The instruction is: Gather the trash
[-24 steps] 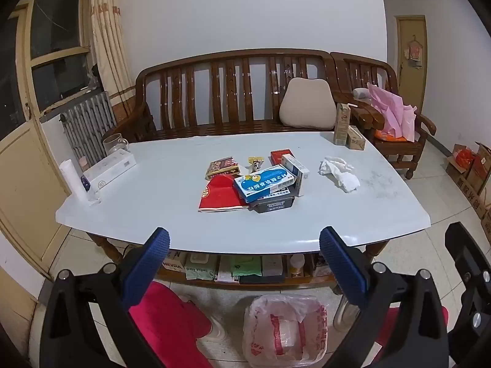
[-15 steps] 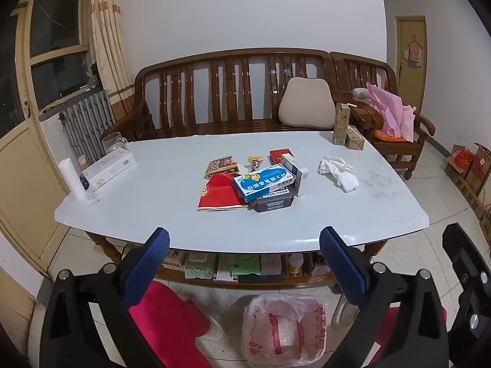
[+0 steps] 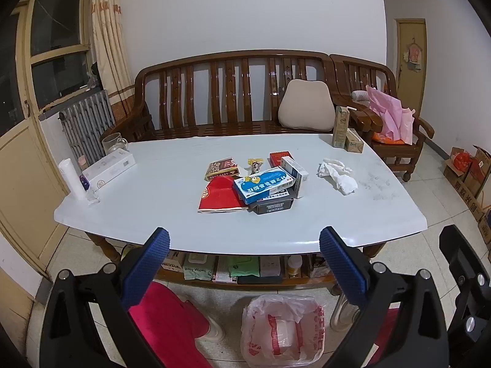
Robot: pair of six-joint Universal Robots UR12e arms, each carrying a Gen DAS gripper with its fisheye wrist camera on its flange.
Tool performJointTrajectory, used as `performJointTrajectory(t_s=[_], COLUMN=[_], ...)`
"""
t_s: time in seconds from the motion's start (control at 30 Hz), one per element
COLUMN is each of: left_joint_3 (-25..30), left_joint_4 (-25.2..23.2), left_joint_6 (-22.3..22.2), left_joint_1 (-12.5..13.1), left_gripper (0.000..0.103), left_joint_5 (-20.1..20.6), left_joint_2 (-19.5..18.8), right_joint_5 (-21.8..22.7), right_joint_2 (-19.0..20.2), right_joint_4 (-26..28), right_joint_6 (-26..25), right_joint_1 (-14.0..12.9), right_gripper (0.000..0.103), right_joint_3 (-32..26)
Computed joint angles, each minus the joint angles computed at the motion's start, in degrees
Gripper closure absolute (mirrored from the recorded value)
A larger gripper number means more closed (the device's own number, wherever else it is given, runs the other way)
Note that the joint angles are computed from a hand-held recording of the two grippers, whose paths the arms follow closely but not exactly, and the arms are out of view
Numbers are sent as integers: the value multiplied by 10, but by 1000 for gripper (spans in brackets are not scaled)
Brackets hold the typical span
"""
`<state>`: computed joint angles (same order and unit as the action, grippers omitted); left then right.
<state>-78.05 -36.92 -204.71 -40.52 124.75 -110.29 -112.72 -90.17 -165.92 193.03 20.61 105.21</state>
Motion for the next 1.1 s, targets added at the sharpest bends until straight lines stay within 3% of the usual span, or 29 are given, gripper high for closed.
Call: performJointTrajectory(t_s=[1.1], left_joint_3=[-6], left_joint_4=[-3], left_joint_6=[0], left_joint_1=[4], left_gripper=[7], left_joint_5=[-10], left_joint_2=[5], right_joint_5=[16], right_joint_2=[7], right_joint_4=[11], right_joint_6=[-10], right_joint_1=[2], right_gripper=[6], right_joint_3=[-9])
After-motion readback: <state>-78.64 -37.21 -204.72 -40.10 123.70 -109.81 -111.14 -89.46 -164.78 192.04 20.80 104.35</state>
